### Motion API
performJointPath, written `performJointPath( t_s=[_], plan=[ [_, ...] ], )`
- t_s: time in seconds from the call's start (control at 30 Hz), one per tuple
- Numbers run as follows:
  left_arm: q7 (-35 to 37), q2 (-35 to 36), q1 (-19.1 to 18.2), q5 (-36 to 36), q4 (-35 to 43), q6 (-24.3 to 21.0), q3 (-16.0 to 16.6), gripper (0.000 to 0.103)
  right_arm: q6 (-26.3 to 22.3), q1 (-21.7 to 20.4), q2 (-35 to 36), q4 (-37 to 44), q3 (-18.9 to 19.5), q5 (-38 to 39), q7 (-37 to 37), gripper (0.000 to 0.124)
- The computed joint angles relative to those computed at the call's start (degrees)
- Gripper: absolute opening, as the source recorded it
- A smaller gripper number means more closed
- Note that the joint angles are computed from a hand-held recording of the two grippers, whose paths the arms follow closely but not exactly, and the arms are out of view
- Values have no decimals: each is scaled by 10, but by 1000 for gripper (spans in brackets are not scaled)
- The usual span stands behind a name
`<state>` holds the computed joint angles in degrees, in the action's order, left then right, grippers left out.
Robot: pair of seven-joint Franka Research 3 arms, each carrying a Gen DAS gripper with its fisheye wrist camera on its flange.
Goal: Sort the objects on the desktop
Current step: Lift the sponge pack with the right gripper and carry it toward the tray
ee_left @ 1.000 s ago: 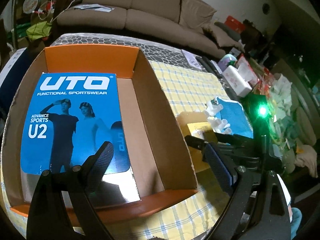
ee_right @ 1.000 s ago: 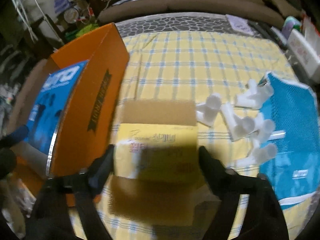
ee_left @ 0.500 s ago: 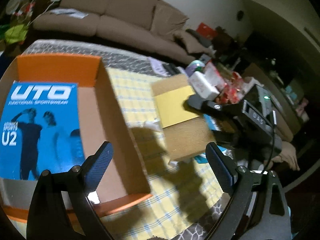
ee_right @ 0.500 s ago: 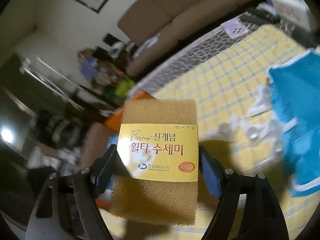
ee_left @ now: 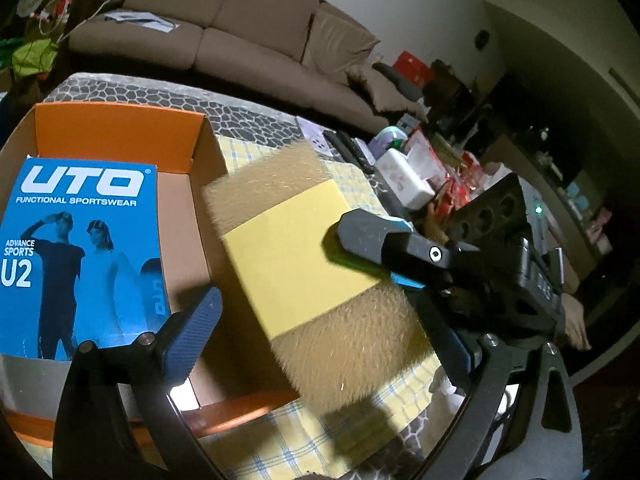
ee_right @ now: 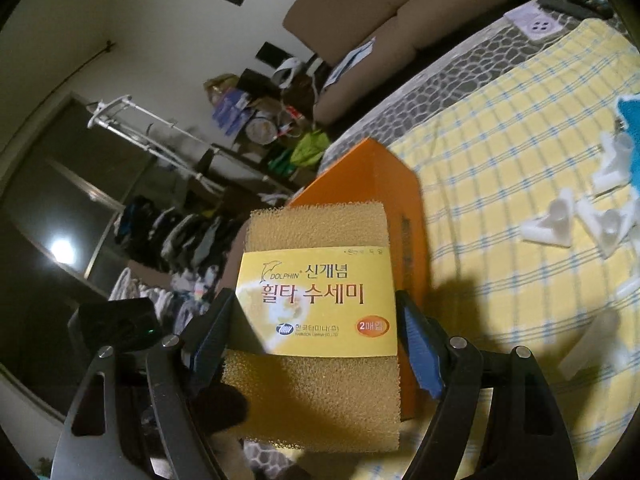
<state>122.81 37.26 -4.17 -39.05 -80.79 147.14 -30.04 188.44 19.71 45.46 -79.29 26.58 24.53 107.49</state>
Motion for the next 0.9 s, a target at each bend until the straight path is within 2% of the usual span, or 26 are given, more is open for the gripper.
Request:
performJointPath(
  t_s=[0.07,0.1,0.2,0.27,0.37,0.43,0.47,0.57,0.7,0.8,0.9],
  plan=[
    [-4,2,2,-1,3,-5,0,90,-1,-19,18,14,37,-13,-14,80],
    [-4,7,7,-6,9,-17,-4,77,4,-29,24,13,57,-18,-21,80],
    [-11,16,14,-20,23,-43,-5,69,3,-36,27,15,68,-19,-23,82],
    [-16,25,21,-37,33,-58,-7,65,23,-69,37,3,115,-29,-29,82],
    [-29,40,32,-65,50,-74,-8,64,69,-115,50,-24,173,-60,-17,82],
    [-23,53,46,-95,63,-87,-18,64,82,-130,46,-40,183,-76,-2,82],
    [-11,62,62,-125,71,-99,-31,64,84,-134,47,-40,188,-86,4,82],
    [27,78,91,-197,85,-126,-51,64,105,-170,81,-41,244,-150,19,82],
    [63,106,110,-273,118,-181,-61,64,86,-176,142,13,292,-232,33,82],
    [60,135,107,-300,156,-231,-56,64,69,-179,211,72,358,-316,33,83],
    [50,165,95,-305,203,-266,-44,64,25,-155,251,151,389,-350,21,83]
  ],
)
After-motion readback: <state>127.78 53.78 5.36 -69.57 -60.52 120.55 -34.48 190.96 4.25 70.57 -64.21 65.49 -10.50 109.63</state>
